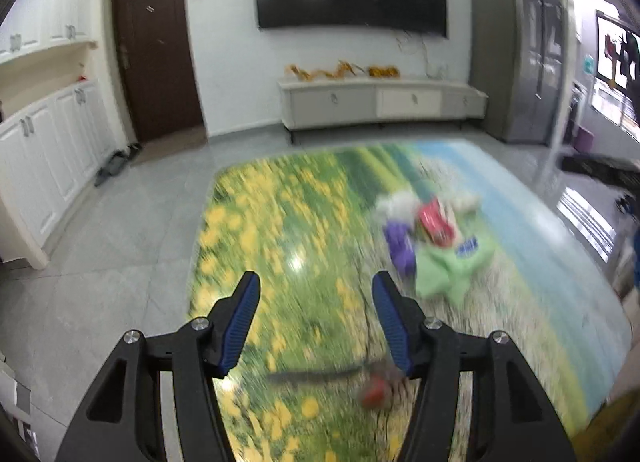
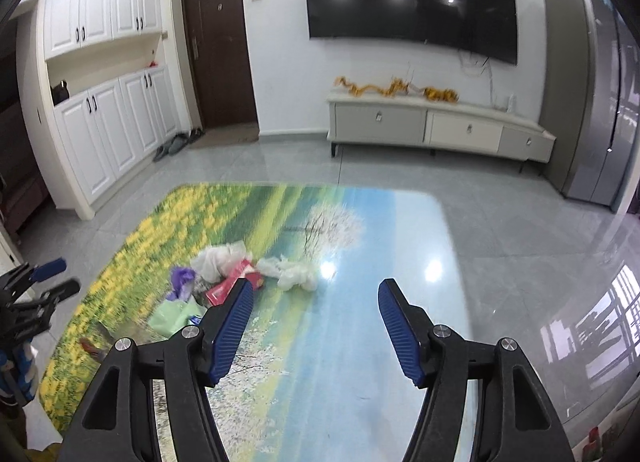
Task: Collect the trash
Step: 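Move both open tools back over the remaining trash on the table, then grasp the clear plastic cup with the left tool while the right tool grasps green paper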
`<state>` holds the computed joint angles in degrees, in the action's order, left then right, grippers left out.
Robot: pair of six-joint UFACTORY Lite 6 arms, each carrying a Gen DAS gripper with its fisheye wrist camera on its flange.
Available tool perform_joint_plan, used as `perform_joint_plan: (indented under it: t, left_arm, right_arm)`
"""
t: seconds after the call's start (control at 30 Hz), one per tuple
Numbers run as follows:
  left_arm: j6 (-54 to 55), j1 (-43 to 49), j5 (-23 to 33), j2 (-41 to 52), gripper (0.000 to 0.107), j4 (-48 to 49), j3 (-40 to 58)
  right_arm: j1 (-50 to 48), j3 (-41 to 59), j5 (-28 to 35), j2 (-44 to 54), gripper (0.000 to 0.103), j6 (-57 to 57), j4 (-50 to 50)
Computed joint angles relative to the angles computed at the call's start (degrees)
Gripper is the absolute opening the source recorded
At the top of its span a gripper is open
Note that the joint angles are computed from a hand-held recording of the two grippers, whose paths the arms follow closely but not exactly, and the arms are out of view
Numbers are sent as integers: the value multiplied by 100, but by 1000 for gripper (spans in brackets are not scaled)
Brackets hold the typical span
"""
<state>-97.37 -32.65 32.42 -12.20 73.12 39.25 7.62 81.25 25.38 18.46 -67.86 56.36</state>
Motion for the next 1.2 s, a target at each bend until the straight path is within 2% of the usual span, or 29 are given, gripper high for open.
perform_joint_plan:
  t: [0.07,0.17,0.27,0.4,0.53,0.57,0.6,0.63,0.7,0.73,0.8,1.0,1.2]
  left_arm:
    - [-160,46,-474,83,56,180,-245]
    - [-604,-19,-872,529,56,583,-341]
    - [-856,-65,-1077,970,56,787,-245]
    - [-1221,22,-1351,1292,55,1068,-216]
    - [-1439,84,-1491,1314,33,1304,-216]
    - [-1469,52,-1440,1329,31,1336,-216]
    - [-1407,30,-1403,1345,26,1293,-202]
    - [-1374,7,-1397,1339,21,1265,-200]
    - [-1480,29,-1489,1265,19,1333,-237]
    - [-1504,34,-1511,1275,18,1347,-208]
    - [-1289,-141,-1336,1179,17,1057,-191]
    - [-296,-688,-630,975,17,61,236]
    - [805,-1081,-78,1652,17,-703,1514]
  right_arm:
    - [145,504,34,599,63,372,-357]
    - [330,1143,254,1301,63,817,-778]
    - [472,1441,765,1734,63,577,-515]
    - [771,1522,1152,2073,63,288,-375]
    - [1003,1462,1285,2227,63,45,-238]
    - [1047,1446,1345,2246,57,-1,-244]
    - [1071,1423,1386,2257,44,-54,-232]
    - [1082,1419,1473,2272,38,-93,-218]
    - [1058,1380,1601,2236,22,-282,-87]
    - [1049,1263,1634,2141,20,-389,-32]
    - [996,951,1710,1870,13,-680,145]
    - [571,-168,1889,833,12,-1635,842]
    - [-411,-956,2303,-80,12,-2353,1381]
